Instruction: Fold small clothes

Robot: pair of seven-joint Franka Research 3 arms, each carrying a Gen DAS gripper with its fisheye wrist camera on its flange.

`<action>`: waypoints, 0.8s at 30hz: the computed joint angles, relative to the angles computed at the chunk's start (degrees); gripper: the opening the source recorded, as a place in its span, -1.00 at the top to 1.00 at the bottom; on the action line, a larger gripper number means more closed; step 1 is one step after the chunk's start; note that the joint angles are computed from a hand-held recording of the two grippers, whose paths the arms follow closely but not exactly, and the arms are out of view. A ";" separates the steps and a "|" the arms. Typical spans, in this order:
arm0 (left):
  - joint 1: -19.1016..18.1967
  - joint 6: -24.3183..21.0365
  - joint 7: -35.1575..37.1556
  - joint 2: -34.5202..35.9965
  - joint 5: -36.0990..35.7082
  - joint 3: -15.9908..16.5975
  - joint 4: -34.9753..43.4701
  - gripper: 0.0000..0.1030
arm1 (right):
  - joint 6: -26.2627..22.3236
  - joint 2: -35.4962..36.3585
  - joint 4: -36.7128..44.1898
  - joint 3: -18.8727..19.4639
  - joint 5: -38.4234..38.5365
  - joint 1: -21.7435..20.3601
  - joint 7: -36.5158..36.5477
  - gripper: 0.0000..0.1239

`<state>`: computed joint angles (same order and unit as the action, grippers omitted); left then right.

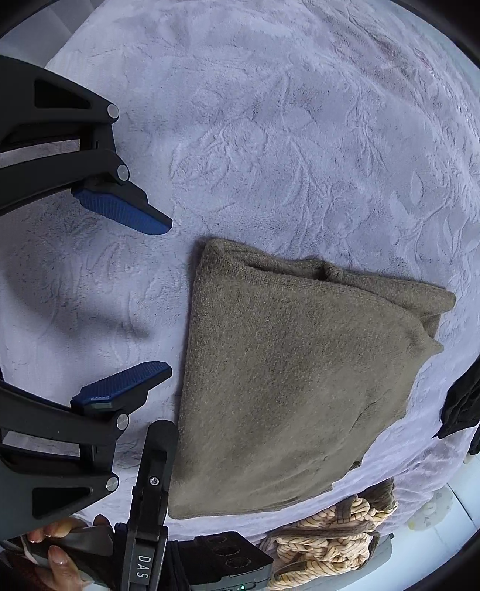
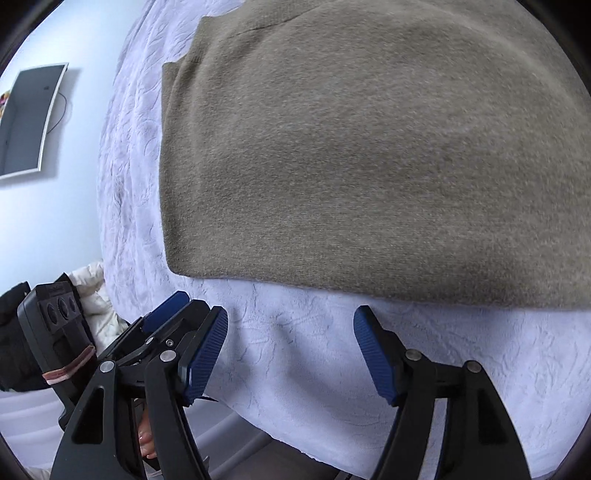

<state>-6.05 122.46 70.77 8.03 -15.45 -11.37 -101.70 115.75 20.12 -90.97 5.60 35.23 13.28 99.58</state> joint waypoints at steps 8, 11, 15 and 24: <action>-0.46 0.21 -1.74 1.83 1.39 -0.32 1.87 -0.99 | 1.95 -2.42 -4.63 -0.38 4.56 -1.79 -1.21 -0.20; -0.25 -1.46 -2.65 3.07 0.78 -0.44 3.19 -0.99 | 2.86 -3.16 -6.06 -0.67 6.18 -2.48 -1.60 -0.20; 0.13 -2.93 -3.80 4.23 -0.37 -0.63 3.87 -0.99 | 4.75 -4.29 -8.65 -0.71 10.01 -3.38 -1.94 -0.20; 2.73 -2.69 -4.20 3.69 -10.54 -0.79 1.23 -0.99 | 10.81 -5.93 -15.70 0.34 28.95 -5.71 -7.95 -0.20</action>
